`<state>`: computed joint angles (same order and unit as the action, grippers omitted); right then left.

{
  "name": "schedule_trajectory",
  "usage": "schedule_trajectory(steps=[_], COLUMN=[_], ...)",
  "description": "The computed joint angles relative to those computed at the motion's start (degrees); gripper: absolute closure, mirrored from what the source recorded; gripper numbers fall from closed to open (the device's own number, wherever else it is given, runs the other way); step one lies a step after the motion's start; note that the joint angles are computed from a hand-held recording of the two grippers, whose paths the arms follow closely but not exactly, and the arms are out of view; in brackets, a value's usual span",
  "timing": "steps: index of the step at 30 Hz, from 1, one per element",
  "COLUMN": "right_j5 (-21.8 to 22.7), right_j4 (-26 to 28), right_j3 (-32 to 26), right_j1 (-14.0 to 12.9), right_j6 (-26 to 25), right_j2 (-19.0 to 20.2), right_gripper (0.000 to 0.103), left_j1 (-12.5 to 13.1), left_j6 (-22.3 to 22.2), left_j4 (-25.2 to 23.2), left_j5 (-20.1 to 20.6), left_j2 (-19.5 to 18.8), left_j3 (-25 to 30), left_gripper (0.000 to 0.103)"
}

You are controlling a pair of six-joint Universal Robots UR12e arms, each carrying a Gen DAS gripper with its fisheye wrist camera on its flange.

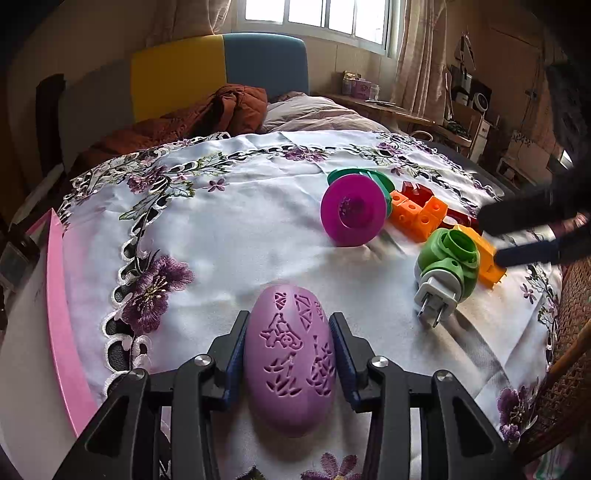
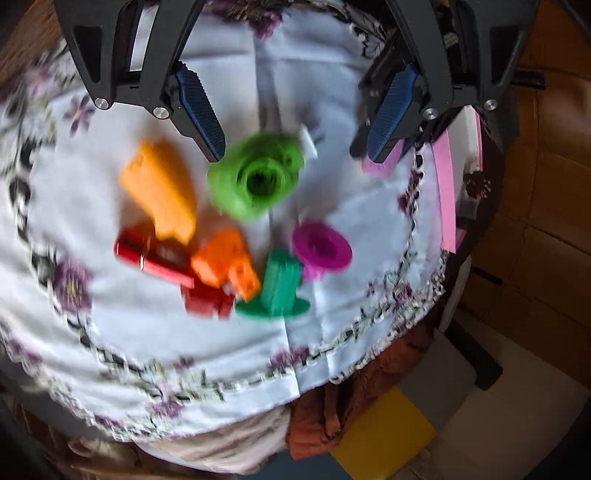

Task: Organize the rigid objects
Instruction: 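Grasp the green plug-shaped piece with the right gripper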

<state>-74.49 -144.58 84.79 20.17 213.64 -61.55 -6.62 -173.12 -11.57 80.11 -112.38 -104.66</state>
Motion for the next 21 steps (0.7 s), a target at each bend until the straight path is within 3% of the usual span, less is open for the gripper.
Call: schedule_trajectory(steps=[5, 6, 7, 9, 13, 21], right_j5=[-2.6, -4.2, -6.0, -8.2, -11.0, -11.3], right_j4=[0.8, 1.3, 1.8, 3.2, 7.5, 6.4], right_j3=[-1.6, -2.4, -3.2, -5.1, -8.1, -7.8], right_j1=[0.5, 0.7, 1.0, 1.4, 2.3, 2.3], right_j6=[5.5, 5.6, 5.0, 1.5, -5.4, -6.5], right_j2=[2.3, 2.7, 3.2, 4.4, 6.1, 6.1], right_gripper=[0.025, 0.031, 0.043, 0.048, 0.049, 0.048], left_j1=[0.2, 0.2, 0.1, 0.2, 0.3, 0.5], left_j6=[-0.3, -0.3, -0.3, -0.4, -0.6, -0.9], left_j4=[0.6, 0.6, 0.6, 0.7, 0.8, 0.8], left_j5=[-0.5, -0.4, -0.4, -0.6, -0.9, -1.5], left_j2=[0.2, 0.2, 0.2, 0.2, 0.2, 0.1], left_j3=[-0.5, -0.5, -0.5, -0.5, -0.5, -0.6], left_gripper=[0.061, 0.061, 0.061, 0.061, 0.061, 0.061])
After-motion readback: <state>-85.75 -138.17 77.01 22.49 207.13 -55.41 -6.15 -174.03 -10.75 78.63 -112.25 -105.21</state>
